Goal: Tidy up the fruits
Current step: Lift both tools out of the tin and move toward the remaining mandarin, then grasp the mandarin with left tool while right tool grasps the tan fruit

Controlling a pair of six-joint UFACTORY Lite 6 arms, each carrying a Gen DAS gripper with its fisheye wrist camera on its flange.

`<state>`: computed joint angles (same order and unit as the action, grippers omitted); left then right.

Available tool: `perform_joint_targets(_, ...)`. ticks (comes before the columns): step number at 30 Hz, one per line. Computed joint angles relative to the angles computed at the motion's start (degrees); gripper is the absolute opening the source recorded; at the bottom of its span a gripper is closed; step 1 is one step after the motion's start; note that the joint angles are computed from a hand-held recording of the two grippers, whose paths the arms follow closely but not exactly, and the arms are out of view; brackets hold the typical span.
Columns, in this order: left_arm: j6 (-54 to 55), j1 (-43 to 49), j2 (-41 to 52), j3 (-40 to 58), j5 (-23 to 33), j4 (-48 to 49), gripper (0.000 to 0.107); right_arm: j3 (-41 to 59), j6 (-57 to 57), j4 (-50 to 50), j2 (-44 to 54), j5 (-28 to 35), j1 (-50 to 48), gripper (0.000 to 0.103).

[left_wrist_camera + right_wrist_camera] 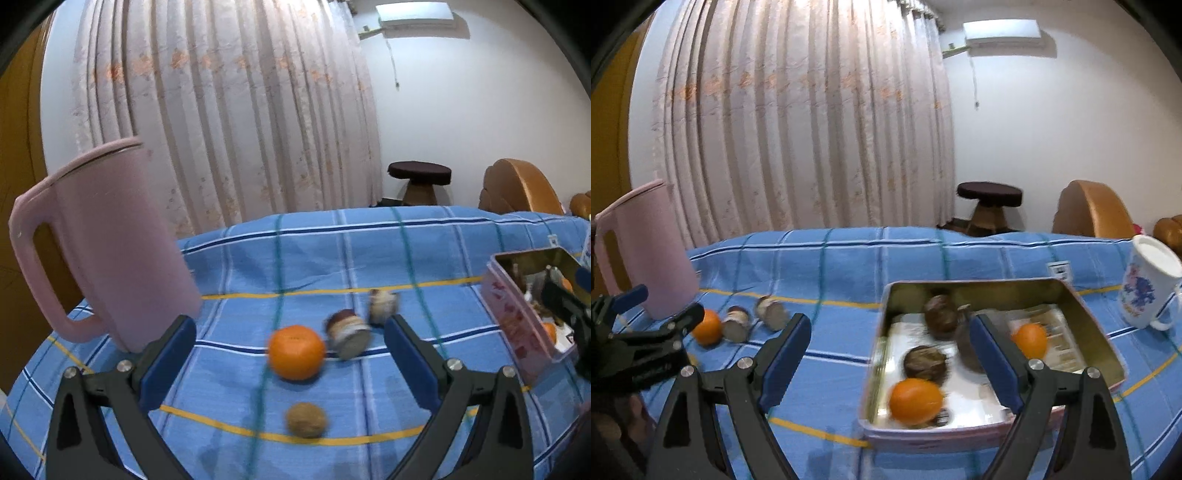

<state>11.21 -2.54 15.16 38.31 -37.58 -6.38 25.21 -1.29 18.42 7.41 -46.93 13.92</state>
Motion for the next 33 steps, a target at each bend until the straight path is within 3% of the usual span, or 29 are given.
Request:
perform_joint_targets(6,-2.3,10.0,2.1,6.4,6.8,4.1,0.103,4.7,-2.1,3.1,4.1,2.1,8.8,0.089)
perform_joint_targets(13,-1.0,15.2,5.0,10.8,9.8,4.6,0.103,19.0,-1.6,-1.1,14.0,13.7,16.4,0.087)
perform_joint_targets(17,-2.9,16.1,7.0,13.1,11.6,7.1,0.103,30.4,-5.4,0.7,21.8,21.3,19.9,0.068)
perform_joint_targets(24,-3.2,16.3,8.5,15.1,13.1,7.8,0.103,46.8,-16.7,10.7,33.2,32.7,21.3,0.056)
perform_joint_targets(25,-2.5,16.2,8.6,15.0,12.9,7.3,0.103,48.2,-19.3,12.8,34.0,34.1,21.1,0.049)
perform_joint_targets(26,-2.2,16.3,8.5,15.0,12.8,7.2,0.103,49.3,-20.4,13.5,34.9,35.2,21.0,0.042)
perform_joint_targets(30,-4.1,16.6,9.4,15.8,13.5,9.2,0.103,49.0,-13.0,5.2,35.2,36.0,20.2,0.03)
perform_joint_targets(33,-4.6,16.6,10.2,16.3,13.4,10.1,0.103,46.2,-9.5,2.1,33.5,34.7,19.6,0.03)
